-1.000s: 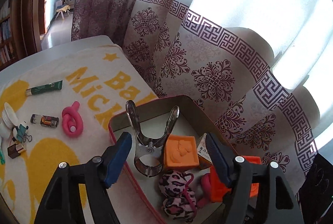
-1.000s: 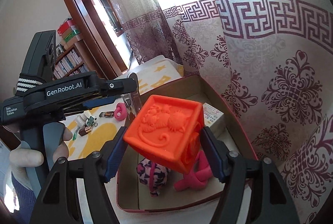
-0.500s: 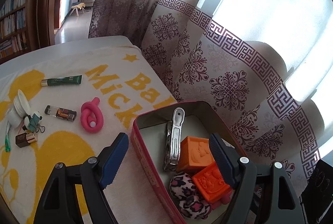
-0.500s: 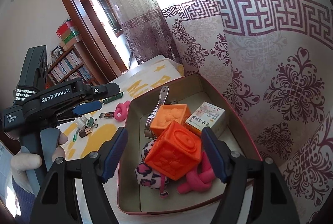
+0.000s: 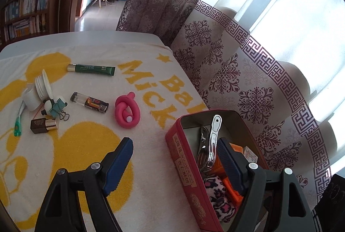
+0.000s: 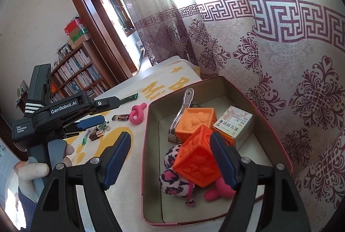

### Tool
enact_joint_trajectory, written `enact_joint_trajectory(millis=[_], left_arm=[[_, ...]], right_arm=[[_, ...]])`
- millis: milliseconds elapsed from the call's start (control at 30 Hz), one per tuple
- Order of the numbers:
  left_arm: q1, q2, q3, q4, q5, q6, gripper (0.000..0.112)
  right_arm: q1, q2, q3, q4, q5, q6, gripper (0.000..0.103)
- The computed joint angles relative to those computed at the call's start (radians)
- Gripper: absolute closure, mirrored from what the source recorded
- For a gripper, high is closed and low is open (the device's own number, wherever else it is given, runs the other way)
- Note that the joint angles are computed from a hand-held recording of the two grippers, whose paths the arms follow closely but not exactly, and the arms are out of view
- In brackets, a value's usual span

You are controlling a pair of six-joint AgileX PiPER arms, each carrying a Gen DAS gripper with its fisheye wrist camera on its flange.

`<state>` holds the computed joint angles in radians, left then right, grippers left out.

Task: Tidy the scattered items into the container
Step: 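Carry the clip and orange cube into the red tin and release them, then withdraw both tools from the tin toward the toothpaste tube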

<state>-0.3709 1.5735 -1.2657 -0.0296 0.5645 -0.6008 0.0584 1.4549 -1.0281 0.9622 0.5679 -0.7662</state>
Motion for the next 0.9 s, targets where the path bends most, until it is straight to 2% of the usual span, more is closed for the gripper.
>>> enact_joint_trajectory(millis=[300,500,900], left_arm=[[0.165,-0.127,0.178,-0.029,-0.043,0.013,0.031],[0.297,-0.193,0.275,-0.072,-0.066,0.074,0.031],[0.565,-0.237,0.392,-0.322,-0.063,0.377,0.031]], right_arm=[[0.126,0.027,-0.051,-0.043,-0.030,0.058,0.024],[0.230,0.065,-0.102,-0.124,-0.062,0.143,0.024],[0.395,0.178,-0.219,-0.295,-0.088,0.322,0.024]])
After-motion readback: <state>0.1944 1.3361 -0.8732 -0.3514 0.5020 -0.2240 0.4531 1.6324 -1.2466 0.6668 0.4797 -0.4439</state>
